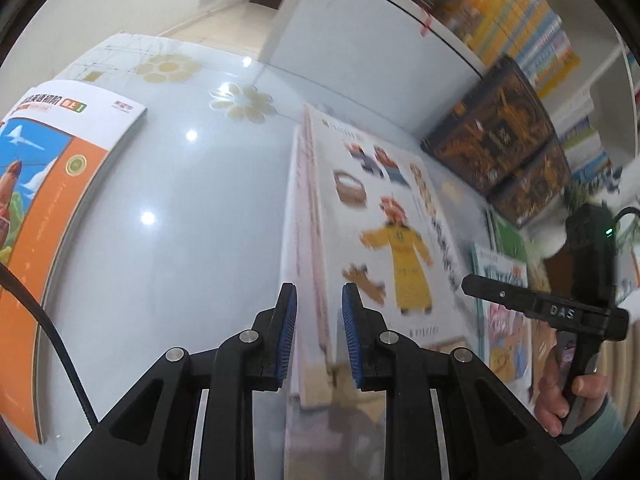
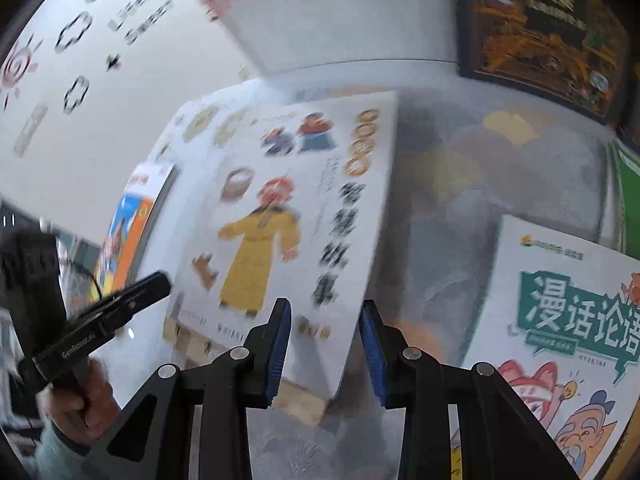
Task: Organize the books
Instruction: 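Carry the volume-four book to the cleared area and stand it on the stack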
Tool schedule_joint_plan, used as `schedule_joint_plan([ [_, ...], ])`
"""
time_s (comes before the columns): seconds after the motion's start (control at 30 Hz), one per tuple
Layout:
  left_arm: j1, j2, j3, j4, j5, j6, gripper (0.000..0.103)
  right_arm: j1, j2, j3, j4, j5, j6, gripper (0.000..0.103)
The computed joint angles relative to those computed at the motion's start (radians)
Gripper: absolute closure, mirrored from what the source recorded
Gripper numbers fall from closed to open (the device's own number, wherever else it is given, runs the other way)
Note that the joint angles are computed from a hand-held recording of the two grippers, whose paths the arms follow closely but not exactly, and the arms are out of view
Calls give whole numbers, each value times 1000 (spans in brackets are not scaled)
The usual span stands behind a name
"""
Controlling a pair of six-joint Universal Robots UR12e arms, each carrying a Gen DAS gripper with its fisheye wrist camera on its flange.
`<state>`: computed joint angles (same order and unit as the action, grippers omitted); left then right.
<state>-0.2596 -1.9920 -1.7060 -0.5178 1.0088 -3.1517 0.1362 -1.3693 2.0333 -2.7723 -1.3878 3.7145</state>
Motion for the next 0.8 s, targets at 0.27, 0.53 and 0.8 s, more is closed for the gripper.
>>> schedule_joint_plan([
  [0.27,-12,-43,75,-117,-43,33,82,-36,51,-45,25,77,98,65],
  [0.53,2,2,20,-120,-51,51,82,31,35,-70,136,-23,16,64],
  [0.8,-15,54,-39,-6,71,90,82,23,-3,-9,73,-9,60,59],
])
